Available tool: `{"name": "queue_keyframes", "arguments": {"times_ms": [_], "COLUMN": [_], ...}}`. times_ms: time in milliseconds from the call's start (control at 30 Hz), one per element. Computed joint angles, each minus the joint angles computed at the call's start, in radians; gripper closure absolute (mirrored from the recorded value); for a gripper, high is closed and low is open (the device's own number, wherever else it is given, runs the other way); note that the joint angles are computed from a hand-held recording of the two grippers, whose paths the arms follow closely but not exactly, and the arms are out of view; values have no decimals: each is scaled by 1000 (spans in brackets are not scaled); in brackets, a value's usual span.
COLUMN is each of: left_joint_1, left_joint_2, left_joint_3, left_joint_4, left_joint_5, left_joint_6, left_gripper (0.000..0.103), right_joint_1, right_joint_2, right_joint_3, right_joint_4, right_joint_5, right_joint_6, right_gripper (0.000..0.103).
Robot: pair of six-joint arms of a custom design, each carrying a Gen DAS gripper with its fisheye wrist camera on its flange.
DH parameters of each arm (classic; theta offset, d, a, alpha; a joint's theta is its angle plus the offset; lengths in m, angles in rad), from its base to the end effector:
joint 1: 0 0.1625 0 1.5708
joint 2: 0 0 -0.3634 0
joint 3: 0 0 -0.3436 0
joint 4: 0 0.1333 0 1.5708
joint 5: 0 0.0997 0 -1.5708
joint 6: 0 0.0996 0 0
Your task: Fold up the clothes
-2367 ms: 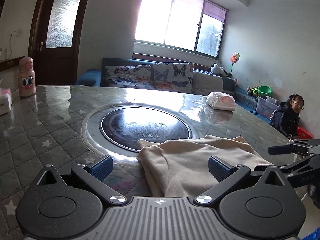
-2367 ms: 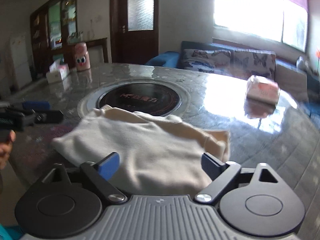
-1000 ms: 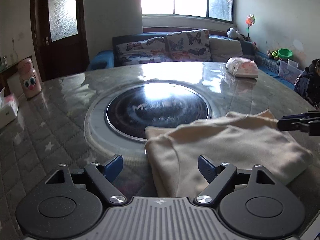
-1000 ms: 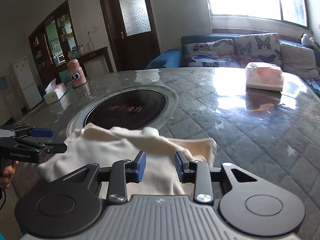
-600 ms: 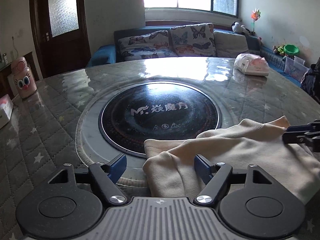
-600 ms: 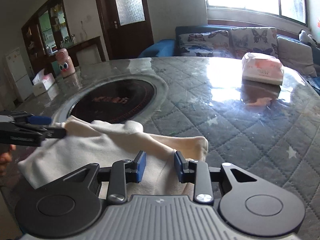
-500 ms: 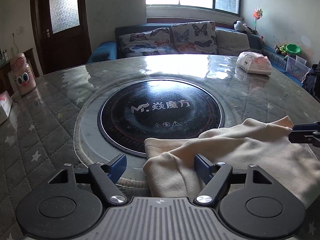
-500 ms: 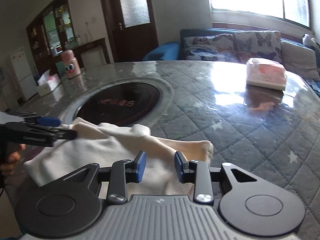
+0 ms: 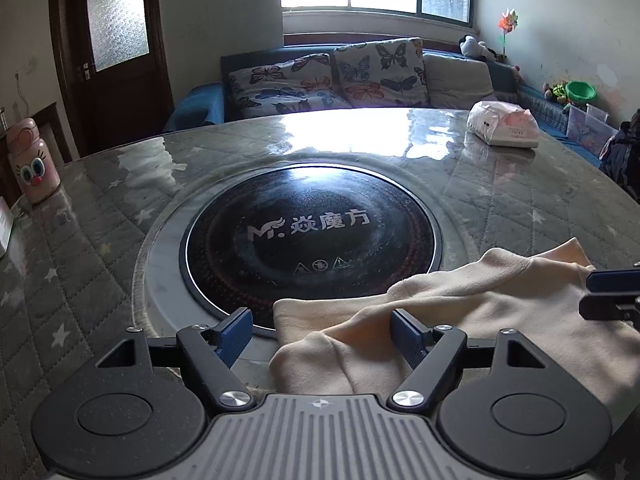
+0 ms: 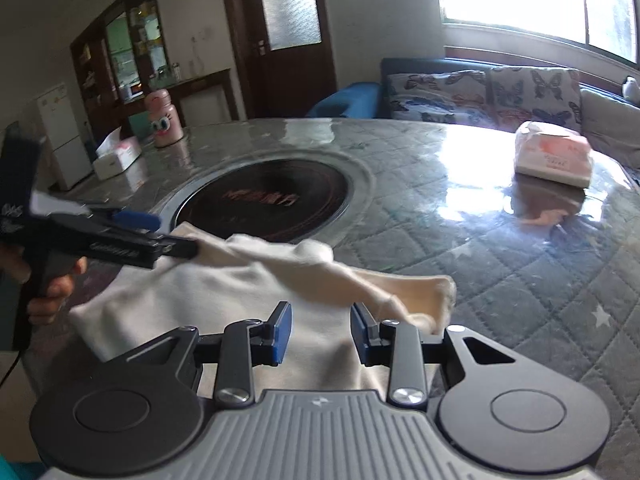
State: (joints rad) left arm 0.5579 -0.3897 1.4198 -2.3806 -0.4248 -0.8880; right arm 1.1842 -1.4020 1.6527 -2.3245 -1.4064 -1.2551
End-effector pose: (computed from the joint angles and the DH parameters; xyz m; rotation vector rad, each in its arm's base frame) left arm -0.3915 -0.5084 -0.0559 0.2839 2.1107 -0.9786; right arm -0.0608 -0.5460 0.3975 1.2358 -2.5232 0.6613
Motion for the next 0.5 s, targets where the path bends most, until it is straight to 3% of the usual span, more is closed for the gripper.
{"name": "queue_keyframes", "arguments": {"times_ms": [133, 267, 500], "left_joint_1": [7, 2, -15], "left_joint_2": [8, 1, 12], "left_joint_3": [-20, -35, -93], "left_joint_4": [44, 113, 288], "left_joint_5": [3, 11, 28], "left_joint_6": [-17, -65, -184], "left_gripper": [21, 21, 22], "right_joint_1": [-10, -27, -56], "right_joint_2": [-1, -22, -63], "right_joint_3": [20, 19, 32], "right_joint_4": [-30, 2, 89], "right_joint_5": [-6, 49, 94], "right_joint_6": [-23, -32, -154], "right_gripper": [64, 59, 49]}}
